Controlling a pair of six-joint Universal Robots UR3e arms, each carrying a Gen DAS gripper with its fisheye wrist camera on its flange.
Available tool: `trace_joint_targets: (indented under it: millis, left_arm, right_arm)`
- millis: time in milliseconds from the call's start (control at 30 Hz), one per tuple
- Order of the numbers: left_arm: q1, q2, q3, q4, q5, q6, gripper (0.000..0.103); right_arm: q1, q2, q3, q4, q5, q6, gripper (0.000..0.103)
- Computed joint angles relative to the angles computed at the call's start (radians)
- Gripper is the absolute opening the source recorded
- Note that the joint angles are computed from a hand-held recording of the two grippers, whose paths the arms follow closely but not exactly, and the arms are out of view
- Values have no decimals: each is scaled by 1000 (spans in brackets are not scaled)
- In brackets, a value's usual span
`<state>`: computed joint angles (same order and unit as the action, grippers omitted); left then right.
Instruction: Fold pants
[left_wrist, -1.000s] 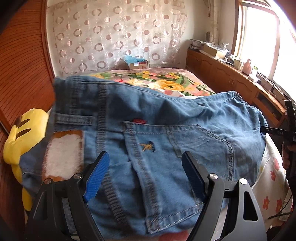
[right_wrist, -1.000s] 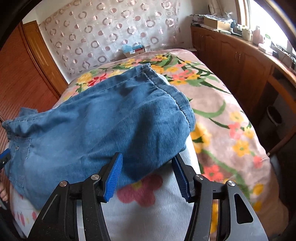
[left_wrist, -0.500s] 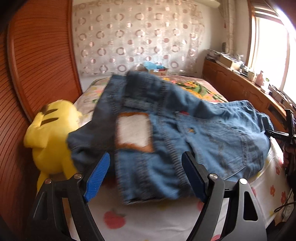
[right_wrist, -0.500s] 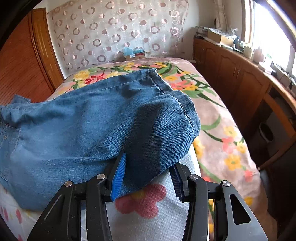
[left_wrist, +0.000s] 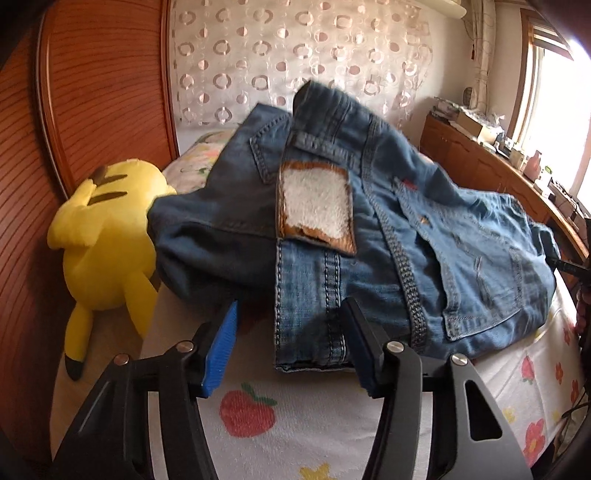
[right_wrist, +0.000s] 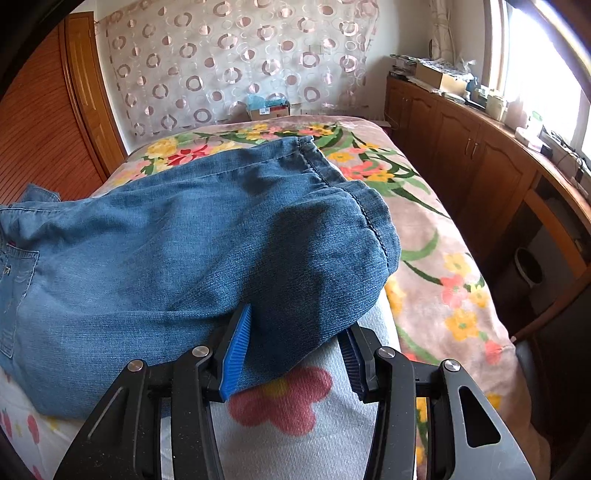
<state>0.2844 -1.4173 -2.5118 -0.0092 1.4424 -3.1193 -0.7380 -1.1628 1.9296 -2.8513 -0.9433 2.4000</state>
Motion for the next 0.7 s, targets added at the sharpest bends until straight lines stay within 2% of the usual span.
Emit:
trace_joint_targets:
  millis: [67,100,133,167,200,233,300,400,500,700]
  left_arm:
    - [16,-13,-10,15,-31,8,49]
    - [20,-9,-12,13,-44,10,42]
    - [32,-4,-22,19,-72,17,35]
    - [36,1,-25,16,-84,20,33]
    - [24,1,-20,13,-73,21,27]
    - [14,6,-20,12,-68,23,18]
    - [-9,28,-19,10,-52,20,13]
    - [-39,74,-5,-20,-25,17,12]
    - [-46,145,5,-87,-28,24,11]
    - [-58,356,11,-237,-47,35,10]
  right_arm:
    - [0,-1,4,-3,1,1,47]
    - [1,-6,4,2,1,1,44]
    - [-5,-10,2,25,19,-18,37]
    - [-12,-16,-5,70,47,-51,22]
    - [-14,-22,-2,82,59,-57,15]
    - [-17,-30,10,72,64,-63,12]
    - [-32,-56,66,7,84,-76,10]
    - [-90,-111,120,21,153,-108,9]
    - [-176,-195,155,143,243,-189,9]
    - [-335,-389,280,379,340,-423,9]
